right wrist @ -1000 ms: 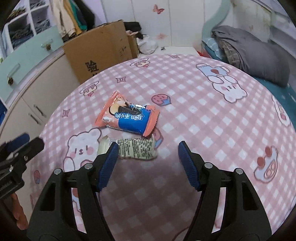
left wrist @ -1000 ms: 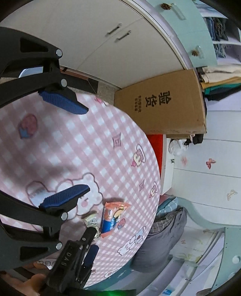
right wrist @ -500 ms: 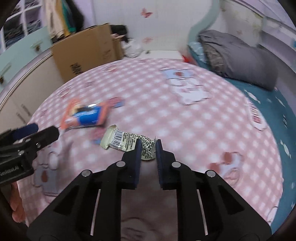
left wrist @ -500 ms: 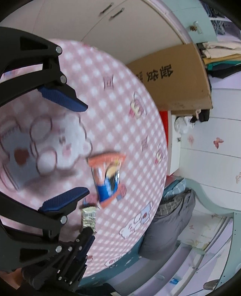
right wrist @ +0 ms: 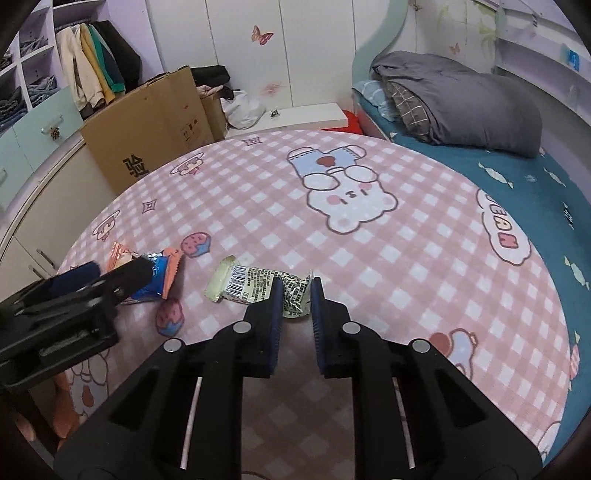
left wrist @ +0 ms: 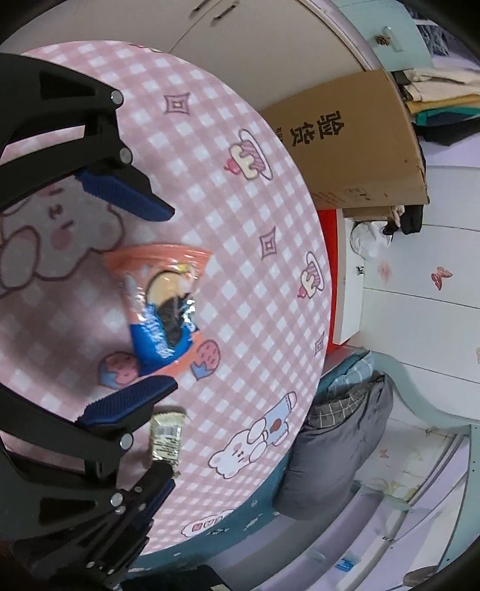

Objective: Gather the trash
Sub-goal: 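Grasp the orange-blue snack bag with the left gripper while the right gripper grasps the foil wrapper, then carry both items over the wastebasket, open the right gripper then the left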

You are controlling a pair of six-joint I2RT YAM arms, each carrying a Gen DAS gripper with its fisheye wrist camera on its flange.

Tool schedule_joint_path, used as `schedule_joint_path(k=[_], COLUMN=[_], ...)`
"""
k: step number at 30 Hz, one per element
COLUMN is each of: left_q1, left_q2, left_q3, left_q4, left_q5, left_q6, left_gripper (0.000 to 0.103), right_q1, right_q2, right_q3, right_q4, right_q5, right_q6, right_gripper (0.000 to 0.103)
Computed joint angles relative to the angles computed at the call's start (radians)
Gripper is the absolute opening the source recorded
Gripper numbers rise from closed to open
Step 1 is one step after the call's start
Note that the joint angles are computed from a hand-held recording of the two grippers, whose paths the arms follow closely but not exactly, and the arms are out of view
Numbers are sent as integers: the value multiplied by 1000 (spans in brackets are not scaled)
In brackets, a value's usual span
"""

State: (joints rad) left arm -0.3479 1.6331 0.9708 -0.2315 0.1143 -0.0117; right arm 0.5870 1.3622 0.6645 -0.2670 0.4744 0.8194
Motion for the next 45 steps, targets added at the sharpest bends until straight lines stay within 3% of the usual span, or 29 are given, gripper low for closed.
schedule_joint_path(k=[3,6,10,19,20,23,35,40,45], left_q1=[-13,-30,-26,75,93,202,561,765,960], left_q2=[40,63,51,-78,-89,-141,-211,-206,-96], left_q3=[26,29,14,-97,-104,-111,-125,-85,21], left_q4=[-7,-2,3,11,11,-50,-168,-224,-282], left_q5=[-4,-20,5,48,56,140,391,489,547], left_q6=[4,27,63,97,103,135,327,426,524], left_gripper=[83,70,61,53,34,27,19,19,19], right_q1=[2,4,42,165,185,236,397,448,482], right_q2=[12,14,21,117,135,188,424,596,791], right_q3=[8,9,25,147,175,258,581,827,1108], right_q4=[2,5,-6,-58,-72,-116,-242,-287,-345], right_q5=[-1,0,33,68,74,98,120,94,52], right_q6=[-5,-9,-1,44,50,63,106,62,5], right_gripper=[15,15,15,14,14,14,14,14,14])
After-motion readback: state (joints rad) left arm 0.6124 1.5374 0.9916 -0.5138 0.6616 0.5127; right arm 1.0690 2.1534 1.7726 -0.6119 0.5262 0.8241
